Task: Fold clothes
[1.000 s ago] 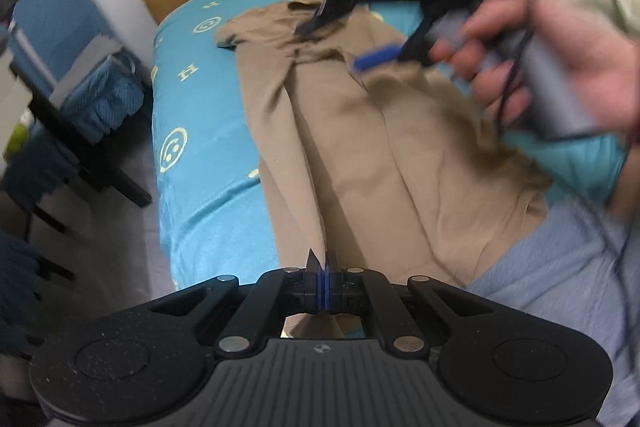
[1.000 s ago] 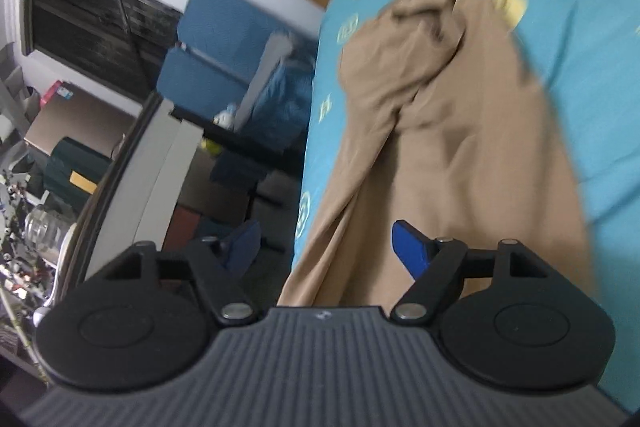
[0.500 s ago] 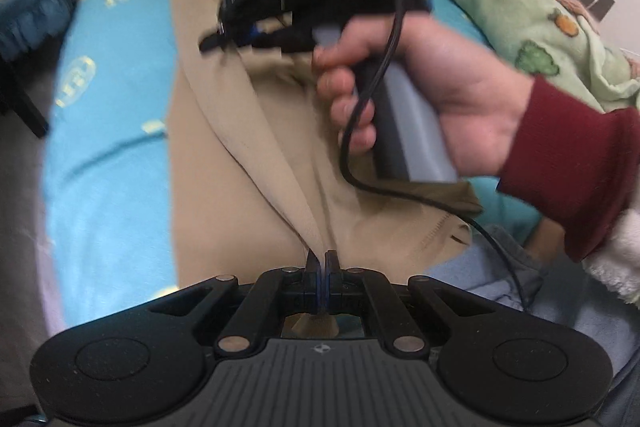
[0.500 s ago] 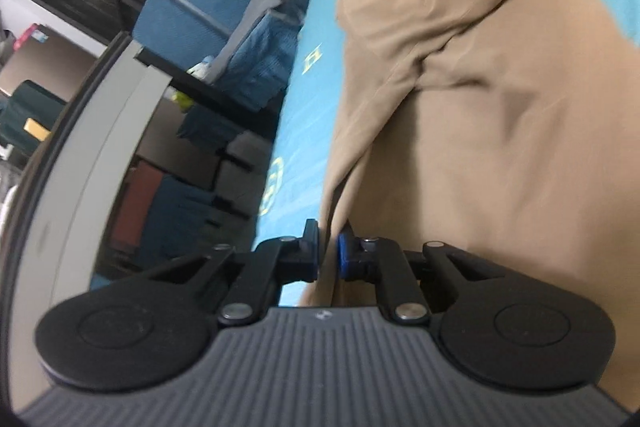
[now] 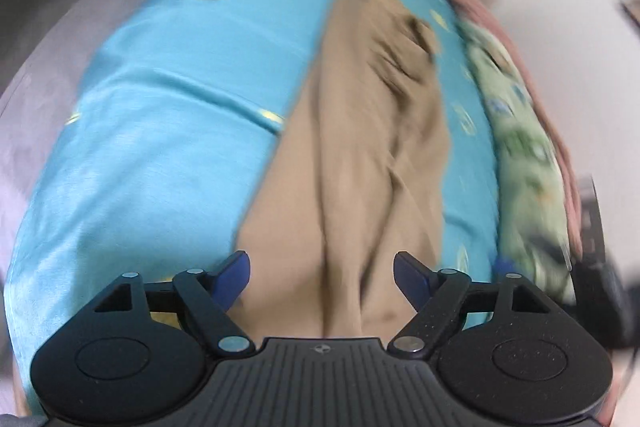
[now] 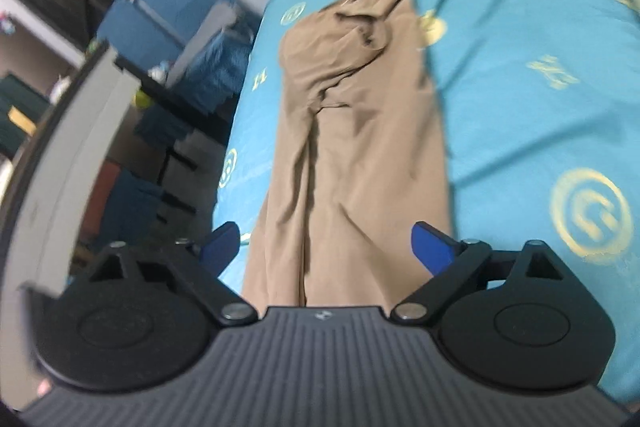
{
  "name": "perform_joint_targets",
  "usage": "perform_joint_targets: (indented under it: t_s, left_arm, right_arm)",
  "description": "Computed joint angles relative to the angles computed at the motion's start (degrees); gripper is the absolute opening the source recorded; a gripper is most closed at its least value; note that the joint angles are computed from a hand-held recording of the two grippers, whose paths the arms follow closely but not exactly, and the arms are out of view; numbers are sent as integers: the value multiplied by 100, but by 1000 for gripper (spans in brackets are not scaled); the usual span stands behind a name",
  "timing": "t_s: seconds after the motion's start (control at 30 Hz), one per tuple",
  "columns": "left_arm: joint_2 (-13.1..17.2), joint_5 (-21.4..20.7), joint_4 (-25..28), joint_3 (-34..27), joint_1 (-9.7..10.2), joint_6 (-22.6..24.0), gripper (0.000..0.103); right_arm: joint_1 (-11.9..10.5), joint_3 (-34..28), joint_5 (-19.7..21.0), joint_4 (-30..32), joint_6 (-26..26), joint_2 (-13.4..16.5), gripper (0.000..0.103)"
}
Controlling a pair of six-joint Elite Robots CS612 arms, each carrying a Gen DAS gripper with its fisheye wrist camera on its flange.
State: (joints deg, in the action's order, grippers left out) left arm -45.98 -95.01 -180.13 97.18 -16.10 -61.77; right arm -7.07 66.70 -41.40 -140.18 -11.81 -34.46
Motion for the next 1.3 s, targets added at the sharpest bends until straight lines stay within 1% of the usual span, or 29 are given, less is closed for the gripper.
perform_joint_targets:
  t_s: [0.07,0.13,0.17,0.2,0.23,0.27,0.33,0.37,0.4,0.43,0.47,0.57,0.6,0.63,0.67,0.7,0.77,0.8,0.87,0.9,0.97,1.0,1.03,1.07,1.1,1.13,1.2,1.23,1.3]
  left_arm:
    - [60,-40,342,-152,32,41,82]
    - [114,2,789,-321,38,128,82]
    - [125,168,1092,-394,8,119,82]
    - [144,295,1314,-457,-20,127,82]
    - [163,351,1441,-507,-35,214,82]
    - [182,408,1566,-558,-49,301,82]
    - [223,525,1816,-662,-78,470,89]
    - [245,585,1940,-715,-93,554,89]
    - [251,651,2018,-737,-112,599,87]
    - [232,707,2020,-710,-136,593,78]
    - [210,686,1999,-677,-145,598,75]
    - [150,276,1932,-584,-114,617,63]
    - [126,107,1935,-554,-99,635,53]
    - [102,-70,1957,-529,-90,669,46]
    - [82,-200,2010,-514,-96,744,43]
    - [60,-229,2092,-511,-120,865,41]
    - [19,-248,2269,-511,-169,1075,41]
    - [6,-183,2377,-521,-195,1113,41]
    - [-15,-65,2548,-535,-244,1192,45]
    - [-22,-28,2561,-533,-262,1245,47]
    - [-44,81,2637,-534,-301,1280,46]
    - [-62,178,2664,-517,-327,1246,41]
    - [-80,274,2692,-499,-353,1210,31]
    - [-101,379,2710,-475,-379,1158,25]
    - [-131,478,2685,-430,-399,1071,9]
    - [-164,521,2572,-365,-405,979,6]
    - [-259,638,2169,-175,-427,802,5]
    - [-308,721,1959,-78,-445,715,4]
    - [-421,888,1366,158,-483,510,4]
  right_arm:
    - [-92,132,157,228,30,-56,94]
    - [-146,196,201,378,190,-46,93]
    - [-157,240,142,325,344,-31,93]
    - [-149,278,-7,276,517,-19,93]
    - [-123,251,-216,377,660,3,94]
    - [-105,163,-337,603,737,48,94]
    - [-107,-22,-165,931,782,175,92]
    - [-106,-82,-103,1006,810,220,92]
    - [-94,-150,-107,1118,800,261,92]
    - [-70,-224,-190,1320,709,293,71]
    - [-42,-302,-300,1548,595,323,61]
    - [-1,-402,-351,1924,321,362,59]
    - [3,-421,-321,2053,164,357,59]
    - [4,-441,-297,2186,52,355,59]
    - [2,-461,-282,2319,-20,354,59]
    - [-1,-469,-272,2411,-59,351,59]
    - [-8,-481,-266,2527,-62,353,59]
    - [-9,-484,-281,2574,-73,354,59]
    - [-11,-489,-313,2666,-94,356,59]
    - [12,-492,-398,2703,-241,341,59]
    - [63,-479,-560,2779,-632,298,59]
    - [88,-472,-635,2813,-821,277,59]
    - [112,-488,-697,2900,-1009,265,59]
    - [147,-517,-790,2966,-1186,257,52]
    - [192,-521,-977,2932,-1320,237,41]
    - [239,-514,-1184,2867,-1404,215,18]
    - [298,-426,-1428,2668,-1561,142,13]
    - [301,-370,-1431,2565,-1575,95,12]
    - [258,-255,-1250,2392,-1518,-17,11]
